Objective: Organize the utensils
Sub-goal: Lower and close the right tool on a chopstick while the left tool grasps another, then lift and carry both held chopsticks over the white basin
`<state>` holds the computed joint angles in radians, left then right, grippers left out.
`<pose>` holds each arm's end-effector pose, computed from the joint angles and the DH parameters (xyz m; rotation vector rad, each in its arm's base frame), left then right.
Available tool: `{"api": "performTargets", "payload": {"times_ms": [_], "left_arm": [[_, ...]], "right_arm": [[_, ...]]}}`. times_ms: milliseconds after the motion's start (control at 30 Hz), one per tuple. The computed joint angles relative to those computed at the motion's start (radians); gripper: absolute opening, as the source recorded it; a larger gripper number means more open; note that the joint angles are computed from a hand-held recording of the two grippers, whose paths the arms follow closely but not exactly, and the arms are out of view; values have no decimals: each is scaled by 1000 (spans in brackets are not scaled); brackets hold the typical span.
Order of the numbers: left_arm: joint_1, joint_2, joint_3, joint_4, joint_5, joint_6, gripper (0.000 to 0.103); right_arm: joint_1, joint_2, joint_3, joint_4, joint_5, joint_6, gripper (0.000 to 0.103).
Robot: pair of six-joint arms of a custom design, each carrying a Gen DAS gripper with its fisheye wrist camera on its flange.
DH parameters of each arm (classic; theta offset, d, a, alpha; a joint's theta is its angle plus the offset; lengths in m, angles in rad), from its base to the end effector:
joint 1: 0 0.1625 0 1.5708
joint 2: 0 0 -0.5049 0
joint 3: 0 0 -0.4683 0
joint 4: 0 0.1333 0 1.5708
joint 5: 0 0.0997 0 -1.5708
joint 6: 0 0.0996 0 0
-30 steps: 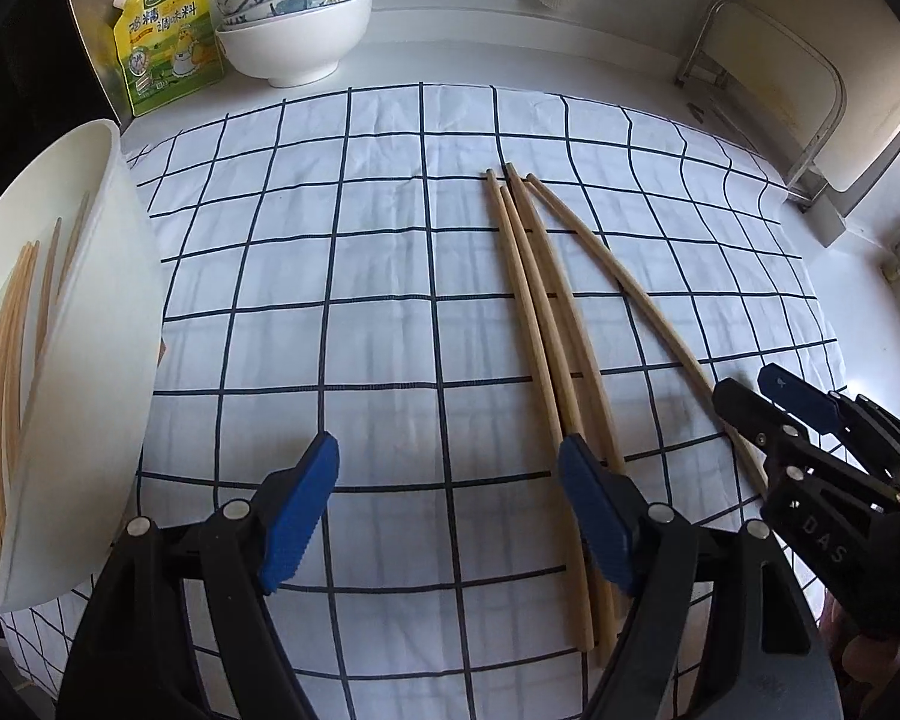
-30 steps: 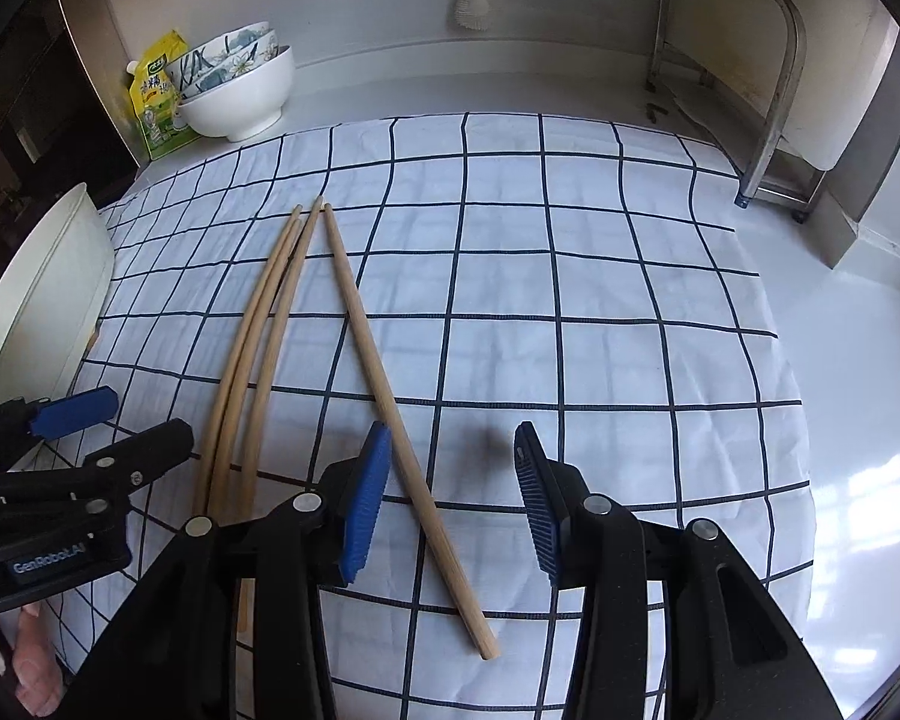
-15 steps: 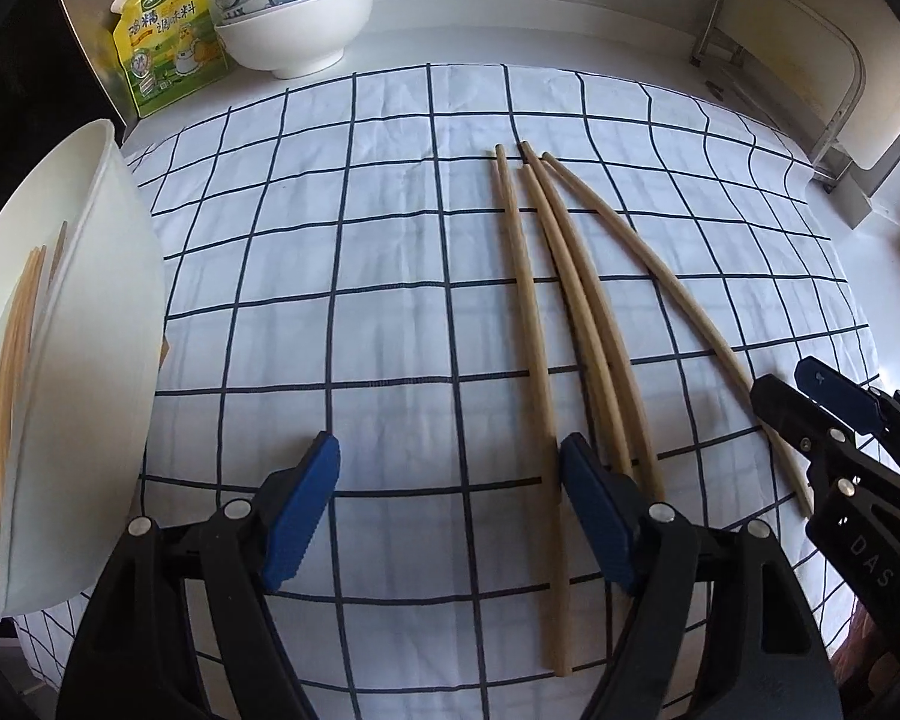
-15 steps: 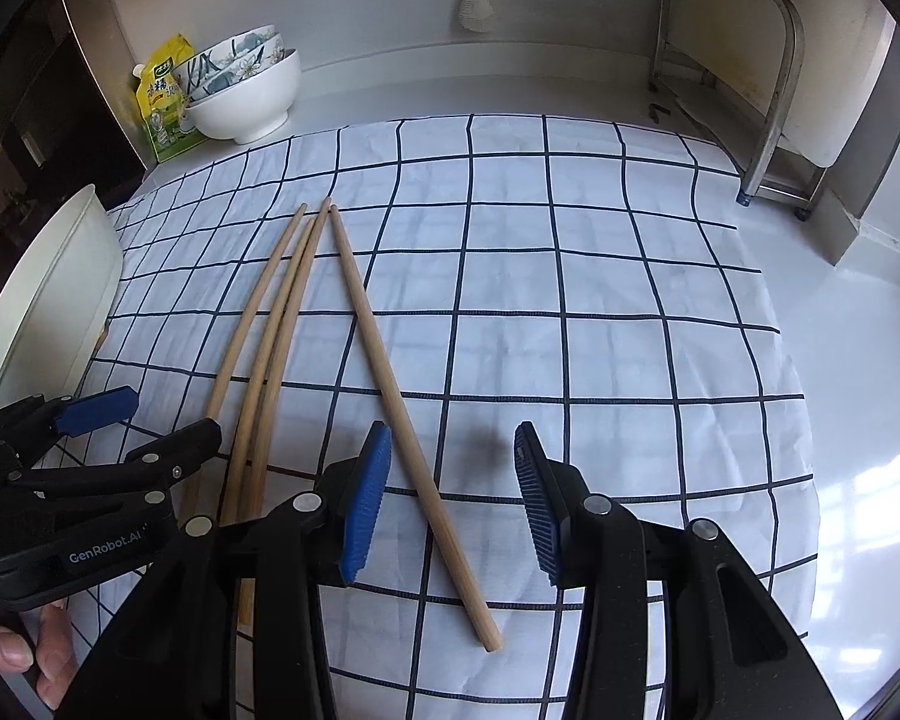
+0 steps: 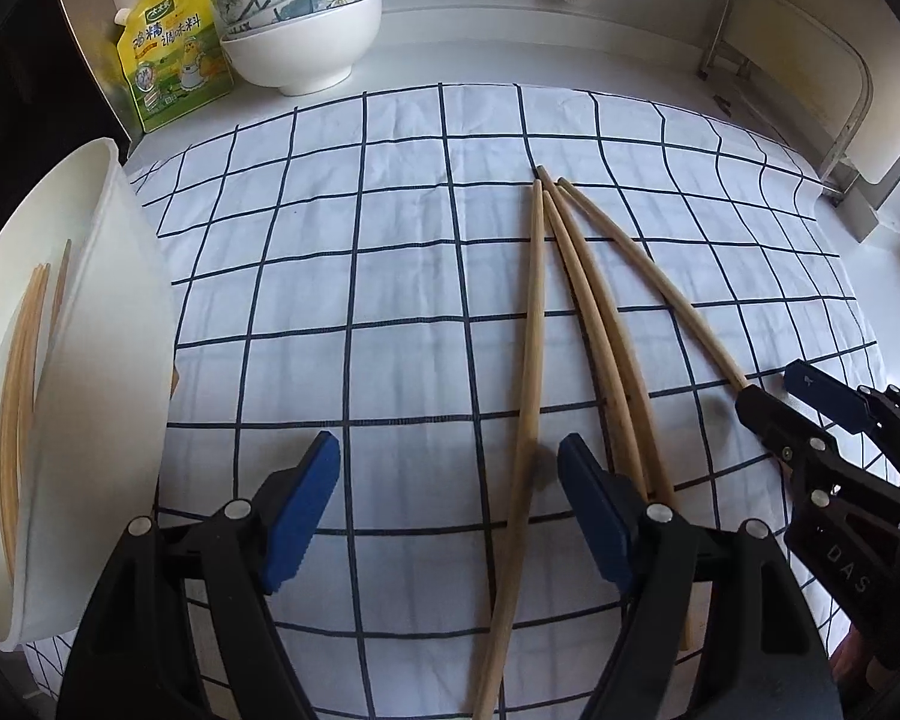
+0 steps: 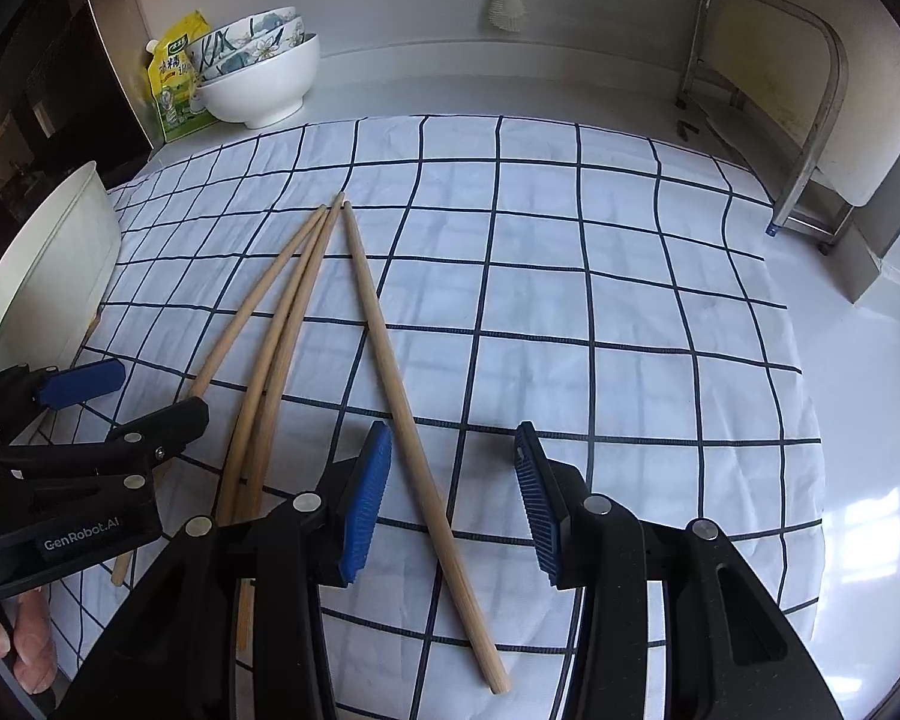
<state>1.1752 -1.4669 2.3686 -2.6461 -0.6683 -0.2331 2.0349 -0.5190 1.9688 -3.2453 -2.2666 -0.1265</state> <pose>0.0211 -0.4983 0.2538 0.0892 2.2799 -0.5302 0.3348 -0.5136 -0.1043 0.6196 -2.3826 0.4235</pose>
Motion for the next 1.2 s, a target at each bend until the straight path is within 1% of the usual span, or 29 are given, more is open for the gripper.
{"api": "performTargets", "payload": {"times_ms": [100,167,200,233,267,300,333,367,400,433,467,567,733,833,1000,1100,1200], "left_arm": [[4,10,-5,-19,-14,4,73],[6,13,-5,-32,-17,12,68],[6,13,-4,-37,-18,15,67],[6,11,-3,-42,-22,17,62],[5,9,-2,-46,-24,19,56],[5,8,-2,-47,-25,21,52],[4,6,-1,-45,-25,23,42],[2,1,1,-42,-24,23,30],[-2,-9,5,-28,-23,15,23],[-3,-11,5,-19,-21,6,12],[-3,-14,4,-6,-25,-1,7],[2,-28,-2,28,-47,-24,7],[-3,-51,-12,76,-70,-26,7],[-26,-66,-14,119,-49,-16,7],[-66,-116,-12,171,-46,17,7],[-84,-158,-15,175,-61,56,7],[-93,-202,-30,175,-94,94,7]], "right_arm": [[4,16,-18,-2,-7,-27,41],[7,26,-27,-7,-19,-47,41],[9,30,-31,-10,-20,-60,39],[9,33,-32,-15,-16,-71,34],[9,35,-32,-22,-11,-80,32],[11,37,-31,-29,-11,-85,27],[12,39,-30,-34,-12,-89,16],[15,40,-30,-36,-13,-92,10],[18,43,-31,-33,-19,-93,7],[19,44,-33,-31,-19,-92,7],[18,42,-31,-27,-12,-85,7],[10,26,-22,-11,22,-42,6],[11,-8,7,3,54,43,6],[25,-25,20,0,52,80,6],[52,-53,32,-13,54,133,6],[73,-65,28,-13,58,162,6],[103,-67,11,-19,50,169,6]]}}
